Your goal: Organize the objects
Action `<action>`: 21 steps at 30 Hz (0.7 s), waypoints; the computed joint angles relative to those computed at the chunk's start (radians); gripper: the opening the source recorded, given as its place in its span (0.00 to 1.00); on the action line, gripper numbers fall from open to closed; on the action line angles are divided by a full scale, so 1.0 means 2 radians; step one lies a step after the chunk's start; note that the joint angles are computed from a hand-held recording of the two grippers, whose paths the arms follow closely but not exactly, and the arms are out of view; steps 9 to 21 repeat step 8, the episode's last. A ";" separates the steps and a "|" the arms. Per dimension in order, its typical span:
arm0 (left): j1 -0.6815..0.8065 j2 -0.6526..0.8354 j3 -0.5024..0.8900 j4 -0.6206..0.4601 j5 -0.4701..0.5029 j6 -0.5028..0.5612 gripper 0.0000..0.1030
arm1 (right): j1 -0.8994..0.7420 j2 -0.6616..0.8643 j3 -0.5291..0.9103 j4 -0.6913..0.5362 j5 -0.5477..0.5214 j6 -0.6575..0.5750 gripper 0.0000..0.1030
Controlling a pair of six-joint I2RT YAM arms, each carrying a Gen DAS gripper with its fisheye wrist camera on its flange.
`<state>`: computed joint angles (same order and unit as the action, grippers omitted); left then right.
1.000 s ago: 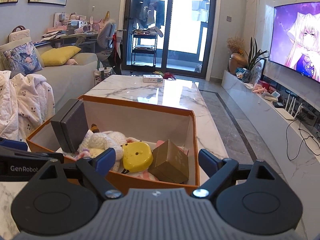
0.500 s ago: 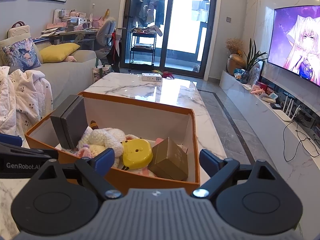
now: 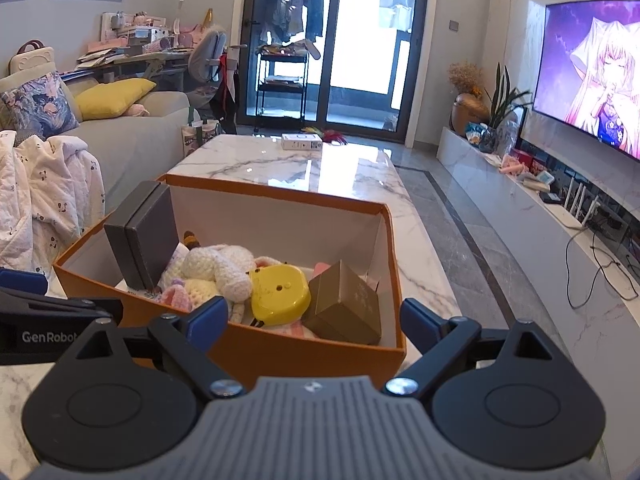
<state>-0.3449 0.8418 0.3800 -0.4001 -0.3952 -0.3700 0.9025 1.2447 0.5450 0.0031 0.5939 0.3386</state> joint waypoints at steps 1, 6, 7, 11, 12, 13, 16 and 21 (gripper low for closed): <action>-0.001 -0.002 -0.001 0.000 -0.003 0.001 0.86 | 0.000 0.001 0.001 -0.004 -0.001 0.004 0.91; 0.006 -0.008 -0.005 -0.003 0.006 0.006 0.87 | 0.008 0.005 0.003 -0.011 0.005 0.007 0.91; 0.006 -0.009 -0.005 -0.004 0.006 0.004 0.87 | 0.009 0.005 0.003 -0.011 0.005 0.007 0.91; 0.009 -0.010 -0.004 -0.005 0.010 0.004 0.87 | 0.010 0.006 0.004 -0.012 0.005 0.008 0.91; 0.009 -0.010 -0.004 -0.005 0.010 0.004 0.87 | 0.010 0.006 0.004 -0.012 0.005 0.008 0.91; 0.009 -0.010 -0.004 -0.005 0.010 0.004 0.87 | 0.010 0.006 0.004 -0.012 0.005 0.008 0.91; 0.009 -0.010 -0.004 -0.005 0.010 0.004 0.87 | 0.010 0.006 0.004 -0.012 0.005 0.008 0.91; 0.009 -0.010 -0.004 -0.005 0.010 0.004 0.87 | 0.010 0.006 0.004 -0.012 0.005 0.008 0.91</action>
